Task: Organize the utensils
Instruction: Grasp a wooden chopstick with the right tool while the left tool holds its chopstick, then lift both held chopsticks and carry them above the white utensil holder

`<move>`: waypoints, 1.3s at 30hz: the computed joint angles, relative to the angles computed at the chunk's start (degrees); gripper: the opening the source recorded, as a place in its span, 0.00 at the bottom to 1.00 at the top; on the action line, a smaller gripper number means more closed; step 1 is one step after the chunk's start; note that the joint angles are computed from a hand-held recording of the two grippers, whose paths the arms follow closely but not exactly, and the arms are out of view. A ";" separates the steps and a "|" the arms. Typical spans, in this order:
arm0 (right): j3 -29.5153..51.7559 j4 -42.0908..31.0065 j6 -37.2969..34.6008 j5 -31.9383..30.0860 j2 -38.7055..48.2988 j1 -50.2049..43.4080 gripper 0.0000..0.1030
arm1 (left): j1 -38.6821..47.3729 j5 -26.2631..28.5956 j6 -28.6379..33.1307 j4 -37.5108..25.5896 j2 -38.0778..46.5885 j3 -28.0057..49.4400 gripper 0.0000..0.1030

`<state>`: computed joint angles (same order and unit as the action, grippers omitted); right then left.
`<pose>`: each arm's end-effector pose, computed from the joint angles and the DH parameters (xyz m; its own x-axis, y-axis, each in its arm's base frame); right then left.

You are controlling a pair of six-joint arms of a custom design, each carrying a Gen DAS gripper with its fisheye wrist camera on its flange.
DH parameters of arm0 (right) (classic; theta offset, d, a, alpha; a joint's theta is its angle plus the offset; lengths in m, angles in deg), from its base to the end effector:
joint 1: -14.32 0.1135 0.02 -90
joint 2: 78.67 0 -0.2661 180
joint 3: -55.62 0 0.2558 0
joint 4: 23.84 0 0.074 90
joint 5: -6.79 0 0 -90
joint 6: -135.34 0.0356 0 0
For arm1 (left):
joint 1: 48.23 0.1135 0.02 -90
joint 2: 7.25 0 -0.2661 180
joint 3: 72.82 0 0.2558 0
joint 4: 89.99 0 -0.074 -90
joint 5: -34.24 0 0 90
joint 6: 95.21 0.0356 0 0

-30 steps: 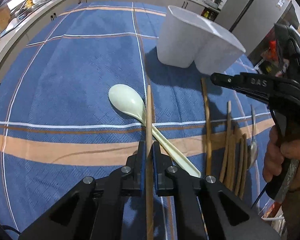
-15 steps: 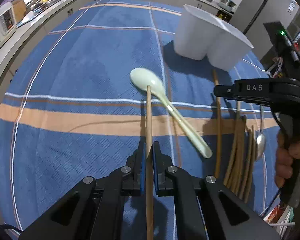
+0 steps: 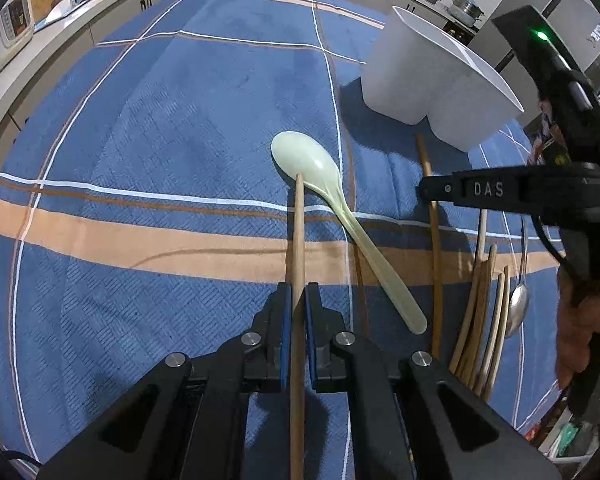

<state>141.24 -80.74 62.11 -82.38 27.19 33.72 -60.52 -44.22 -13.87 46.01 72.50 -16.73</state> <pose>0.3370 0.1181 0.1741 -0.9754 -0.0376 -0.2172 -0.0498 0.9975 0.0507 0.2411 -0.0598 0.1720 -0.9360 0.0529 -0.3479 0.1436 0.9601 -0.2402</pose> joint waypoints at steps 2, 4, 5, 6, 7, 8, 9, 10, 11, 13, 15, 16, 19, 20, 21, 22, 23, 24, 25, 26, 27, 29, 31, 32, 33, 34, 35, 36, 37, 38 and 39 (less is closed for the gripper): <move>-3.83 4.69 0.20 -5.69 -2.42 -1.79 0.06 | 0.28 0.35 -0.11 0.64 0.23 -0.04 0.06; -8.38 9.44 1.17 -10.21 -5.68 -3.02 0.06 | 0.10 -0.53 -0.94 1.58 -1.22 -1.18 0.06; -10.12 10.91 0.95 -10.58 -7.27 -3.13 0.06 | -0.04 -0.74 -1.25 1.90 -2.83 -2.03 0.06; -12.45 12.65 0.76 -11.55 -9.48 -3.32 0.06 | -0.03 -0.77 -1.47 1.97 -4.18 -2.70 0.06; -14.36 13.92 0.64 -12.29 -11.52 -3.48 0.06 | -0.08 -0.70 -1.80 1.84 -5.87 -3.37 0.06; -16.85 15.39 0.61 -12.11 -14.00 -3.35 0.06 | 0.05 -0.55 -1.90 1.64 -7.18 -3.92 0.06; -18.87 16.60 0.51 -12.25 -16.53 -3.42 0.06 | -0.01 -0.44 -2.27 1.38 -8.96 -4.47 0.06; -20.72 17.60 -0.05 -12.60 -18.68 -4.17 0.06 | -0.04 -0.39 -2.56 0.96 -10.70 -4.95 0.06; -21.45 17.92 0.40 -12.12 -20.31 -3.82 0.06 | -0.32 -0.53 -2.98 0.53 -12.32 -5.22 0.06; -24.75 18.80 0.36 -13.12 -25.67 -5.19 0.06 | -1.00 -1.06 -3.50 -0.27 -15.10 -5.52 0.06; -28.00 20.14 2.60 -12.40 -30.28 -4.01 0.06 | -2.38 -2.60 -4.23 -1.10 -18.03 -5.77 0.06; -28.35 20.45 3.82 -12.06 -31.92 -3.32 0.06 | -3.31 -3.69 -4.68 -1.63 -19.64 -5.79 0.06; -30.89 21.51 4.97 -12.20 -37.21 -3.82 0.06 | -5.88 -6.42 -6.12 -3.75 -23.99 -5.34 0.06; -31.78 20.82 5.04 -12.38 -39.85 -4.18 0.06 | -6.75 -7.24 -6.60 -4.38 -25.16 -5.10 0.06; -31.85 21.25 6.55 -10.93 -40.85 -2.46 0.06 | -8.10 -8.49 -7.26 -5.28 -26.86 -4.73 0.06; -32.58 21.03 6.93 -10.27 -43.36 -2.11 0.06 | -8.83 -9.16 -7.57 -6.04 -28.10 -4.46 0.06; -33.43 19.20 5.62 -11.43 -46.84 -3.98 0.06 | -10.16 -10.33 -8.28 -7.15 -29.77 -4.12 0.06; -33.67 18.36 5.45 -11.31 -48.92 -4.13 0.06 | -11.48 -11.60 -8.99 -7.98 -31.10 -3.73 0.06; -33.93 17.66 5.56 -10.46 -51.22 -3.58 0.06 | -12.49 -12.63 -9.49 -8.68 -32.22 -3.37 0.06; -34.33 17.30 5.81 -9.73 -52.87 -2.87 0.06 | -13.63 -13.69 -10.10 -9.43 -33.21 -2.92 0.06; -34.51 16.73 5.94 -9.14 -54.62 -2.30 0.06 | -14.94 -14.81 -10.86 -10.04 -34.16 -2.58 0.06; -34.59 15.03 5.39 -9.22 -57.68 -2.39 0.06 | -16.91 -16.46 -12.05 -10.73 -35.18 -2.07 0.06; -34.77 12.88 4.71 -9.53 -61.00 -2.75 0.06 | -19.34 -18.31 -13.66 -11.66 -36.07 -1.48 0.06; -35.07 12.43 4.60 -9.41 -62.12 -2.64 0.06 | -20.66 -19.32 -14.49 -12.11 -36.58 -1.23 0.06; -35.28 11.89 4.66 -9.08 -63.28 -2.31 0.06 | -21.70 -20.17 -15.11 -12.47 -36.98 -1.06 0.06; -35.19 10.93 4.70 -8.45 -64.71 -1.78 0.06 | -22.83 -21.11 -15.78 -12.89 -37.47 -0.78 0.06; -35.08 10.21 4.57 -8.08 -65.72 -1.54 0.06 | -23.76 -21.88 -16.36 -13.24 -37.96 -0.45 0.06; -34.83 9.29 4.45 -7.54 -66.89 -1.10 0.06 | -23.69 -21.85 -16.31 -13.36 -38.30 -0.22 0.06; -34.71 8.60 4.22 -7.37 -67.82 -1.06 0.06 | -24.21 -22.21 -16.69 -13.54 -38.67 0.21 0.06; -34.32 7.65 4.05 -7.05 -68.99 -0.92 0.06 | -24.50 -22.34 -16.93 -13.55 -38.89 0.62 0.06; -33.93 6.88 3.79 -7.31 -70.01 -1.33 0.06 | -24.76 -22.43 -17.17 -13.56 -39.03 1.13 0.06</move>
<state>107.31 -73.86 65.90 -89.69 -42.82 32.39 -85.27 -66.65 -31.04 32.46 33.47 -15.59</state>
